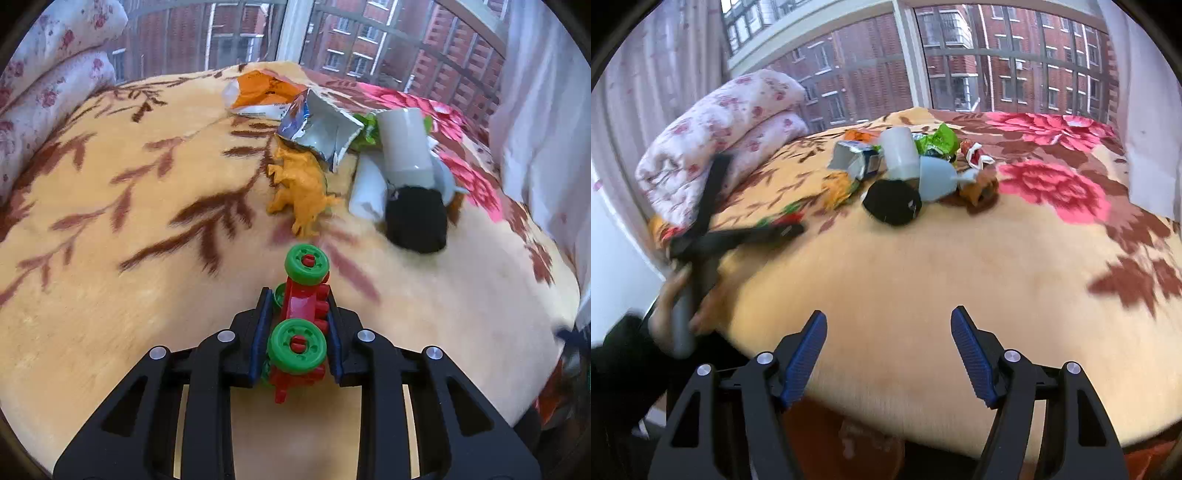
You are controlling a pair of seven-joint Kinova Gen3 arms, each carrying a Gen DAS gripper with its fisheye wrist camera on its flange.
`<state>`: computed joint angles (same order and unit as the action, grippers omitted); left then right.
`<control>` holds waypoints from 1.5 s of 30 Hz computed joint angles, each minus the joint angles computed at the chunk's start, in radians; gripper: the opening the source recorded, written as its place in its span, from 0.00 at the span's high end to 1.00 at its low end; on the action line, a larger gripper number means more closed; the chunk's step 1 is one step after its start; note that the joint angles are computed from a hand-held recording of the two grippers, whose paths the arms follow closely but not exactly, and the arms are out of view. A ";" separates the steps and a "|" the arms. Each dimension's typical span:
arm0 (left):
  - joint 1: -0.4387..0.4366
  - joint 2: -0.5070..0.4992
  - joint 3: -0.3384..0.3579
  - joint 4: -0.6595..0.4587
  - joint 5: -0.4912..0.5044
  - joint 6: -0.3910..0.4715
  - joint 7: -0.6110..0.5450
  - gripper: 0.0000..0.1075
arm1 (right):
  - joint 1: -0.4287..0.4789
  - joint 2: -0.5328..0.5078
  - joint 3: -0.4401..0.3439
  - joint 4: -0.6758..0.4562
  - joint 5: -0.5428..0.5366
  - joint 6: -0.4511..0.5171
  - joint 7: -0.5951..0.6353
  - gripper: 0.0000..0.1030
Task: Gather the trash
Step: 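Grasp the red-green toy car with the left tool while the right grasps the black ball, then lower the toy car and black ball into the orange bin and release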
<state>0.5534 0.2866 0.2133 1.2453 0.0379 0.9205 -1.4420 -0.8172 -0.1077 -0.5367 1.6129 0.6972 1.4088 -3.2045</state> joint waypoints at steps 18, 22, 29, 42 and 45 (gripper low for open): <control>-0.013 -0.106 0.011 0.213 -0.044 -0.197 -0.013 0.76 | 0.108 0.294 0.359 -0.246 -0.164 -0.157 0.158 0.49; -0.027 -0.120 0.018 0.233 -0.026 -0.215 -0.026 0.76 | 0.038 0.253 0.338 -0.217 -0.096 -0.123 0.095 0.50; -0.066 -0.197 0.034 0.276 0.067 -0.209 -0.093 0.77 | -0.109 0.161 0.190 -0.166 0.064 0.007 -0.044 0.49; -0.066 -0.368 0.055 0.391 0.185 -0.108 -0.184 0.77 | -0.397 0.182 0.038 -0.190 0.140 0.259 -0.257 0.49; -0.056 -0.397 0.064 0.427 0.190 -0.074 -0.193 0.77 | -0.450 0.198 0.031 -0.186 0.114 0.262 -0.309 0.49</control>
